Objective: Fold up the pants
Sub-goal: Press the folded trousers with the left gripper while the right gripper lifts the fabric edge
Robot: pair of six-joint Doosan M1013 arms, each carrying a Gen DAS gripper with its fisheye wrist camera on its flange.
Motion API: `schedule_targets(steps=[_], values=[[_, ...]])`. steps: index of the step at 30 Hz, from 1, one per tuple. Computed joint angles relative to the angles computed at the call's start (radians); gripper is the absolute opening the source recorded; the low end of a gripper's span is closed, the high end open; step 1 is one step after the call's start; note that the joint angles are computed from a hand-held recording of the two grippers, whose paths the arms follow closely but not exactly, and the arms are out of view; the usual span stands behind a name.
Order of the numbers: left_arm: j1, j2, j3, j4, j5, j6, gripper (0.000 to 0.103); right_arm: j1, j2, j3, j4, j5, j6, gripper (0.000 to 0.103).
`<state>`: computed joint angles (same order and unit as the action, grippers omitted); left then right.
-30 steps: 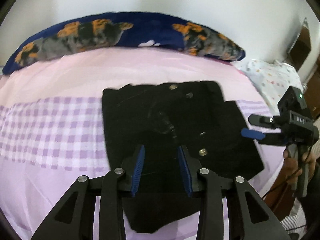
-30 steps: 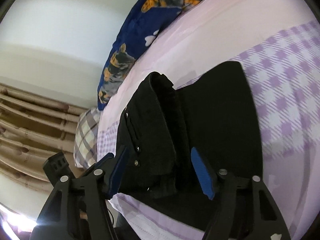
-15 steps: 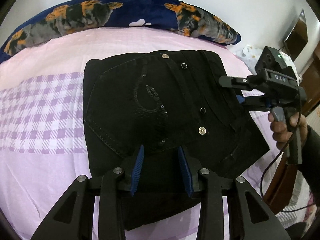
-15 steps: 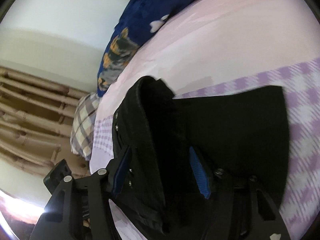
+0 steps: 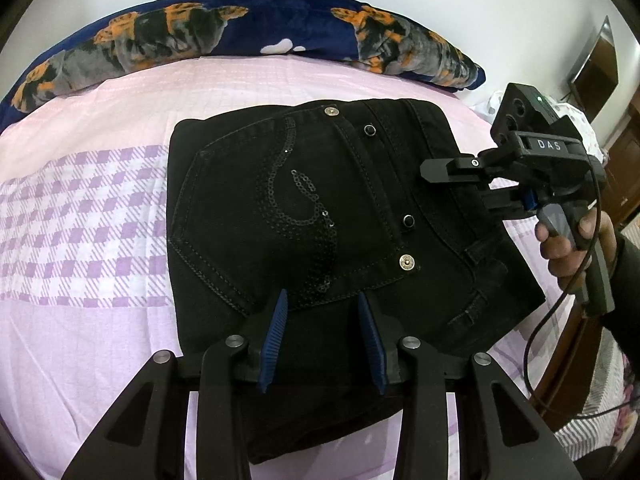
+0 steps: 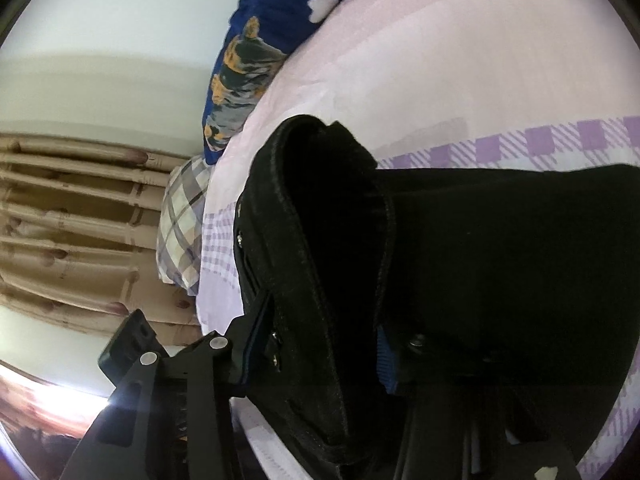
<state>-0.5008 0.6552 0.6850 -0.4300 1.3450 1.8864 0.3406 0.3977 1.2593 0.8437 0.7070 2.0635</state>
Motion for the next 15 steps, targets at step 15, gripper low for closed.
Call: schedule_targets(steps=[15], values=[[-0.005, 0.011, -0.015, 0.016, 0.004, -0.002, 0.040, 0.033, -0.005, -0.022, -0.214, -0.025, 0.217, 0.023]])
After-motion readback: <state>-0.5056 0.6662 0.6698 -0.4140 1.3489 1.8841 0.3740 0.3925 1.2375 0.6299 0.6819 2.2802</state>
